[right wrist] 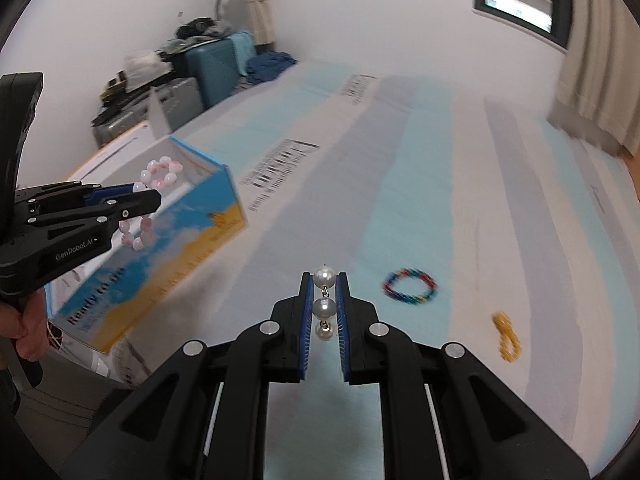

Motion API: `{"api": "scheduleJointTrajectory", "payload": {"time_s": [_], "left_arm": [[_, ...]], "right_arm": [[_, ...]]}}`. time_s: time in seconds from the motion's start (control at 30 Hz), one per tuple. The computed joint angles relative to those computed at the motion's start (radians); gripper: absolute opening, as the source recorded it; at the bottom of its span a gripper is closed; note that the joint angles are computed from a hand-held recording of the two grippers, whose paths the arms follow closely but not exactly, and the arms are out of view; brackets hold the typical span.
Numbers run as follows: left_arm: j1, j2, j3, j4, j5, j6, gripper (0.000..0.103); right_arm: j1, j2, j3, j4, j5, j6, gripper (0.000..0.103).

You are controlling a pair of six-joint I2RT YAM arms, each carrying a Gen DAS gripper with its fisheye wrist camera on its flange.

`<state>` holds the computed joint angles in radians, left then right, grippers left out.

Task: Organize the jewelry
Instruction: 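Carry the pink bracelet and pearl strand with both tools over the white box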

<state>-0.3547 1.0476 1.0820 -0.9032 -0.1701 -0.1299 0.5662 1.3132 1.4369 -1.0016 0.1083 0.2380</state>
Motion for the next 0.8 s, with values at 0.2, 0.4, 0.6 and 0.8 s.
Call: {"api": "scheduleJointTrajectory", "payload": {"time_s": [0.2,0.4,0.6,0.8], "left_arm": [[0.224,-0.091,0.015,-0.077,0.098,0.125,0.018],[0.493,-0.141,0.024,-0.131,0.236,0.280,0.018],[0.761,-0.142,0.029,-0.167,0.382,0.441,0.018],[0.975,-0.086,0.041,-0.185,0.495,0.585,0.018]], "right_arm": [[0.151,0.125,0.165,-0.022,0.060,0.051,0.010],[0.274,0.273,0.363,-0.059,0.107,0.077,0.010],[0.363,0.448,0.602,-0.122,0.135,0.079,0.010],[0.421,0.635,0.852,-0.212,0.135,0.074,0.010]]}}
